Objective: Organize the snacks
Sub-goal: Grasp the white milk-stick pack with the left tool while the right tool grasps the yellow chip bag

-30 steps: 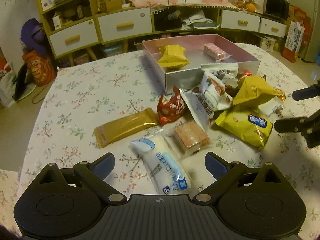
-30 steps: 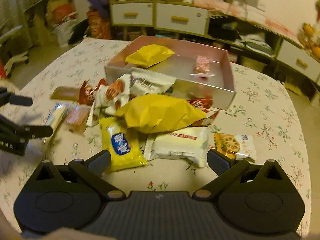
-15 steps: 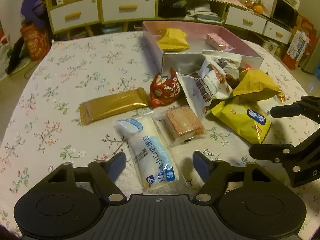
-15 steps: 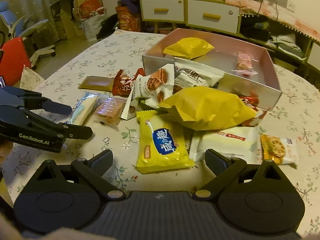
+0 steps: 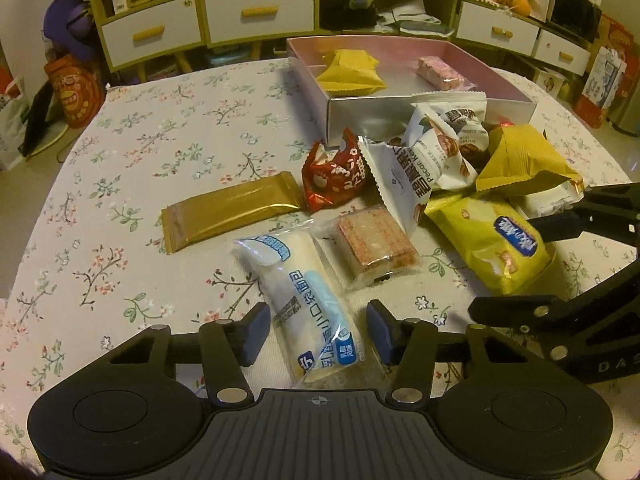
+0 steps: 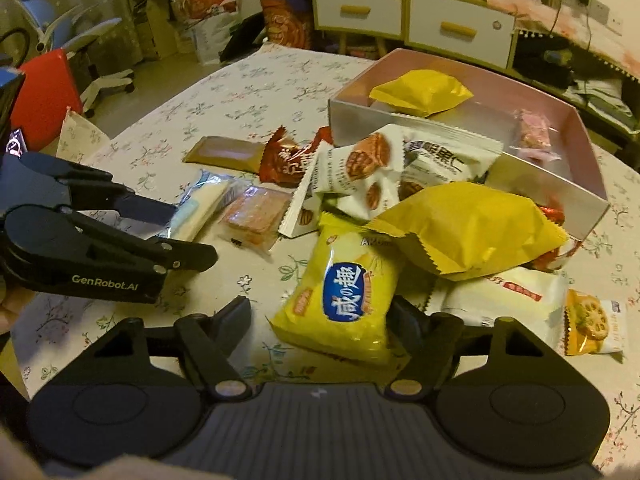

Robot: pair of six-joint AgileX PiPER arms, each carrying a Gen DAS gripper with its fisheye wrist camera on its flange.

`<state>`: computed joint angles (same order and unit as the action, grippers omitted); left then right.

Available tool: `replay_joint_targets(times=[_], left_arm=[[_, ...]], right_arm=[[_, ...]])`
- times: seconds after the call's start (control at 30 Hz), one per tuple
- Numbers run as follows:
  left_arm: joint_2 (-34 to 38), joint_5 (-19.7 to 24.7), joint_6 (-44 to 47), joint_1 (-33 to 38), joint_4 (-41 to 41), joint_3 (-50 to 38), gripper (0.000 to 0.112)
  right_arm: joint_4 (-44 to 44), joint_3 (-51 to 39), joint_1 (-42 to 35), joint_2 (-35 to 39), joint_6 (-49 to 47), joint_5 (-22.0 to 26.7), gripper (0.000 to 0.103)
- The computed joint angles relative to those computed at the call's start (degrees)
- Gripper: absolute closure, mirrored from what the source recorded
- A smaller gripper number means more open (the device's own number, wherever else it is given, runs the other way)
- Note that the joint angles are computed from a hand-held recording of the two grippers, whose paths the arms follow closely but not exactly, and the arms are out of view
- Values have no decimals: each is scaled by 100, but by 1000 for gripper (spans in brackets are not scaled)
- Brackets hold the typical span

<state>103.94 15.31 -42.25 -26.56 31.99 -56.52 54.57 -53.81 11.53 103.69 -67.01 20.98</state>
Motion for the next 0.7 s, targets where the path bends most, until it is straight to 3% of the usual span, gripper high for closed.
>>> replay_joint_targets(times=[0.4, 0.57, 0.7], left_arm=[[-5, 88, -46, -44, 51, -28, 72], [-32, 240, -462, -129, 435, -33, 92], [-74, 261, -252, -84, 166, -42, 94]], right_arm=[[-1749, -27, 557, 86, 1870, -925, 47], [-2476, -52, 642, 78, 2625, -1009, 54], [-2394, -114, 590, 47, 2573, -835, 55]])
